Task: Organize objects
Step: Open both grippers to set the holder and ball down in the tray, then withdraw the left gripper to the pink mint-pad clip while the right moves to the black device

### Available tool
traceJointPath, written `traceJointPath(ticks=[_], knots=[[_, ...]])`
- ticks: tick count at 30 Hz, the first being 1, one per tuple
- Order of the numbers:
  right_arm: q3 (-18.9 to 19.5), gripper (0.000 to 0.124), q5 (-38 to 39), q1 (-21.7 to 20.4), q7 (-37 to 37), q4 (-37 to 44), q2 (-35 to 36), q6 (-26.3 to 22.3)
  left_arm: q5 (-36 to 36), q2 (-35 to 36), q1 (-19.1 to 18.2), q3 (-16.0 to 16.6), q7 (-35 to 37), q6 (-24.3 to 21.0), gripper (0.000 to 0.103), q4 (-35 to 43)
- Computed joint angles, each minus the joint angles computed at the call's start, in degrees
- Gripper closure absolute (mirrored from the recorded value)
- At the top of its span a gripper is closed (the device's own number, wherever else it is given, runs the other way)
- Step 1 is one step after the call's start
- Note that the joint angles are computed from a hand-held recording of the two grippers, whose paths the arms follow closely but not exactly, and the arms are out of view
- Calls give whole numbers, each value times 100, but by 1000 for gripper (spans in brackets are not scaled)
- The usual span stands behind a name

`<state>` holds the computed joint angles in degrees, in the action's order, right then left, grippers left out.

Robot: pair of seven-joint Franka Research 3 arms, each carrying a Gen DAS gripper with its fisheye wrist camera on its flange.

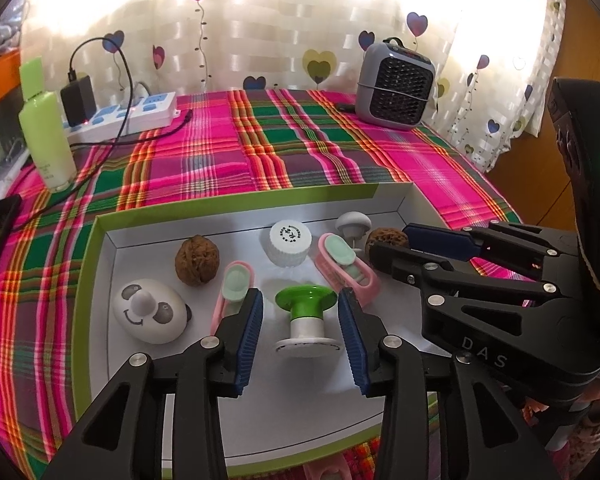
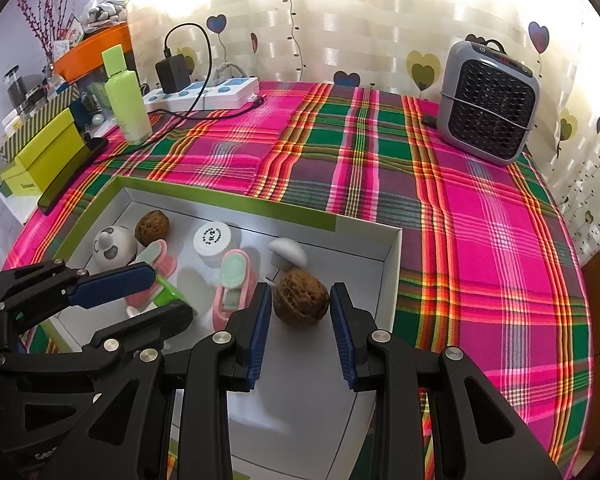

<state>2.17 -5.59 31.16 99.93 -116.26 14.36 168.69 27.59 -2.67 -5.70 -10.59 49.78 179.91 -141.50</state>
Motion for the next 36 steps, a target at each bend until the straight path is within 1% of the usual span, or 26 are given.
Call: traceJointPath(ticks=[2,7,9,11,16,19,22,24,26,28,33,36], knots=[[-56,92,-77,49,85,-43,-31,28,-115,-44,-40,25,93,23,64,-49],[-36,92,-108,35,114,-112,-84,49,-27,-125,27,-29,-23,-4,64,-109],[-90,88,-200,80,212,-112,-86,42,217,-148,139,-107,-233,-46,64,-98],[-61,85,-184,48,210,-119,-88,41,329,-184,170,-121,-329,-24,63,-124],[-50,85,-200,45,257,-188,-138,101,451,-236,196,-139,-447,-62,63,-139],[-50,85,-231,47,286,-252,-186,140,762,-311,322,-245,-722,-102,63,-158],[-32,85,-231,37,327,-333,-247,199,1416,-372,565,-435,-1270,-169,63,-126],[-73,84,-309,78,424,-390,-293,237,1651,-443,609,-452,-1497,-145,63,-158],[-79,84,-359,87,497,-448,-337,282,1733,-490,598,-432,-1563,-128,63,-179],[-77,83,-399,89,562,-513,-390,316,1941,-554,683,-500,-1765,-151,63,-195],[-89,82,-557,109,776,-722,-555,473,2086,-723,743,-543,-1977,-133,63,-335],[-81,82,-689,110,910,-850,-662,550,1914,-837,692,-495,-1888,-83,62,-472]])
